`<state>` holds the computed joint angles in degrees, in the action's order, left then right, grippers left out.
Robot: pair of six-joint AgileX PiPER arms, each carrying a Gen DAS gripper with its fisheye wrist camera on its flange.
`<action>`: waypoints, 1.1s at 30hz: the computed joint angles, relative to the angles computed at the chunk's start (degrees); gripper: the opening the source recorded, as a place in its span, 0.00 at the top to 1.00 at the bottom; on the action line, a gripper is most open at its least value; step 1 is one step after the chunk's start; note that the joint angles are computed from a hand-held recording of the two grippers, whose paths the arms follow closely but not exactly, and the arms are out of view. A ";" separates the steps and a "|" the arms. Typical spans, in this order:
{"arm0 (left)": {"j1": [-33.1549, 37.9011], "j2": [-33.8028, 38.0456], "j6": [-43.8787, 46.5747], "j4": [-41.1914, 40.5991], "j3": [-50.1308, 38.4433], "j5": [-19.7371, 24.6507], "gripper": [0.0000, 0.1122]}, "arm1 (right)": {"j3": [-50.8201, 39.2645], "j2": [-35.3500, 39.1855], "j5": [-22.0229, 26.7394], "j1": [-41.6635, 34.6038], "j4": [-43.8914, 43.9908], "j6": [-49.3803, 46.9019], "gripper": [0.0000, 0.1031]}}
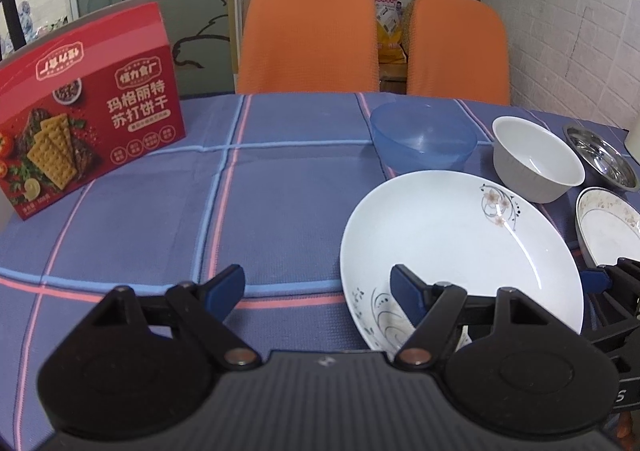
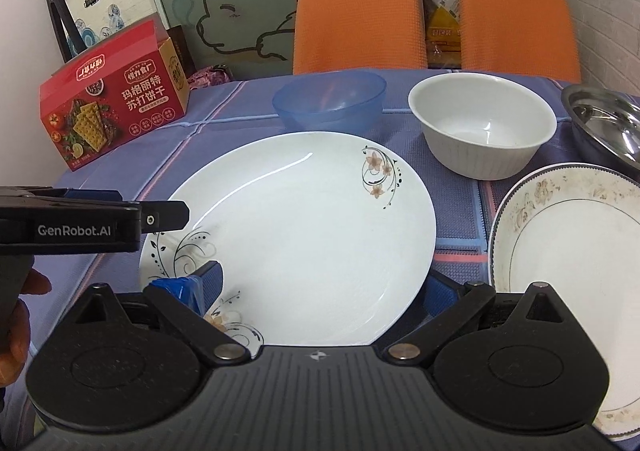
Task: Organize plates and bowls
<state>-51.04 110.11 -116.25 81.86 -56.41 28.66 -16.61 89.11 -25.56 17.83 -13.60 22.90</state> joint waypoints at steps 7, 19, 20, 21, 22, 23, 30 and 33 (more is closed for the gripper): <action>2.53 4.16 9.29 -5.90 -5.70 -4.50 0.35 | -1.29 1.74 -1.31 -2.36 -2.81 0.59 0.15; 4.51 6.65 6.80 -1.67 -8.04 -11.88 0.49 | -0.93 3.90 -2.80 2.14 9.58 -14.52 0.12; 4.36 6.67 6.10 -0.70 -8.09 -12.23 0.50 | -1.43 4.03 -2.22 3.17 12.33 -15.69 0.12; 4.24 6.83 6.00 -1.07 -8.34 -11.91 0.50 | -2.15 4.16 -1.34 4.20 15.06 -16.93 0.12; 4.36 6.75 5.03 -0.16 -8.17 -12.27 0.52 | -2.89 4.24 -0.32 5.00 17.34 -18.11 0.12; 4.48 6.58 4.09 0.65 -7.87 -12.52 0.53 | -3.40 4.19 0.55 5.50 19.06 -19.06 0.12; 2.26 5.02 5.23 -0.31 -7.15 -8.46 0.54 | -3.33 2.38 2.52 5.84 18.19 -13.99 0.12; 1.85 3.60 4.23 0.28 -6.23 -7.84 0.54 | -2.45 1.69 1.15 8.24 24.83 -19.70 0.12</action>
<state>-49.19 113.71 -112.02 82.14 -62.65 20.83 -19.07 90.80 -24.40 26.07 11.23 3.21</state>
